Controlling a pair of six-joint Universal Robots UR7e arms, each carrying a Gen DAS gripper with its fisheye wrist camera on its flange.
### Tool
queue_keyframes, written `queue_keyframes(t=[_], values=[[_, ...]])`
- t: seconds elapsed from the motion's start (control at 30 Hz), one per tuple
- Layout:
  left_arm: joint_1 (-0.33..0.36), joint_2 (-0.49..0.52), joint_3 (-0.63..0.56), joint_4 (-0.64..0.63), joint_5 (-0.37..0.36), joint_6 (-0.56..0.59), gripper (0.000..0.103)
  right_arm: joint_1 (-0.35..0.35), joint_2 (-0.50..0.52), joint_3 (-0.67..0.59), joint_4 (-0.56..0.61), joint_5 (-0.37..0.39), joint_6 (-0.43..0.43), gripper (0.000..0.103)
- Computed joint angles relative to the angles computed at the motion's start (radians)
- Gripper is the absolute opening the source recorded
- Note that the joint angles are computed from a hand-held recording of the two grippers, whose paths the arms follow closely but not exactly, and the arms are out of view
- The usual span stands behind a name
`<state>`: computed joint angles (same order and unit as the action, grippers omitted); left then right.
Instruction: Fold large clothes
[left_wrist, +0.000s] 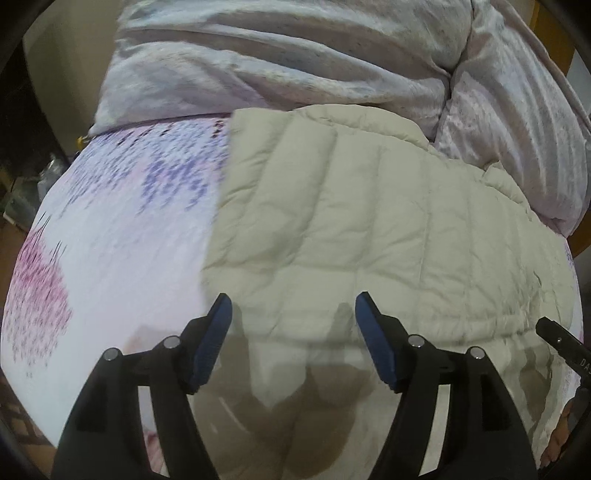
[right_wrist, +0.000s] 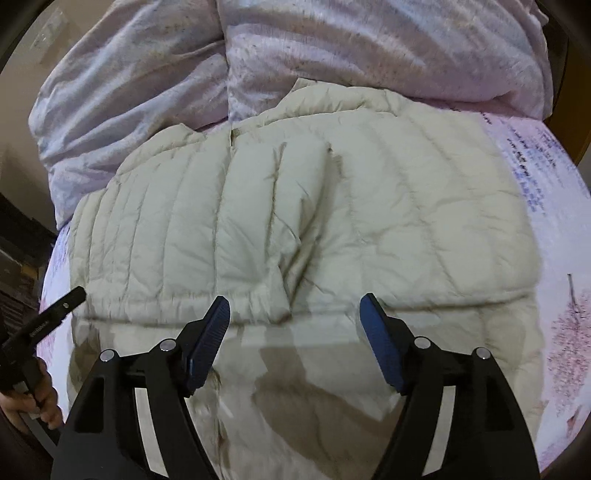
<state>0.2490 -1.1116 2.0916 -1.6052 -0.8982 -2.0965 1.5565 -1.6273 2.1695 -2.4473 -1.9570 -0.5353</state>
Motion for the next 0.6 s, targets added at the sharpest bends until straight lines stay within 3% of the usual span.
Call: queue_keyframes(t=[0.3, 0.6], values=[[-0.223, -0.06, 0.091, 0.06, -0.176, -0.229, 0.07, -0.111, -0.213, 0.038, 0.073, 0.044, -0.153, 0.074], [-0.443, -0.046, 0.149, 0.04, -0.392, -0.444, 0.07, -0.376, -0.404, 0.025, 0.154, 0.157, -0.327, 0.074]])
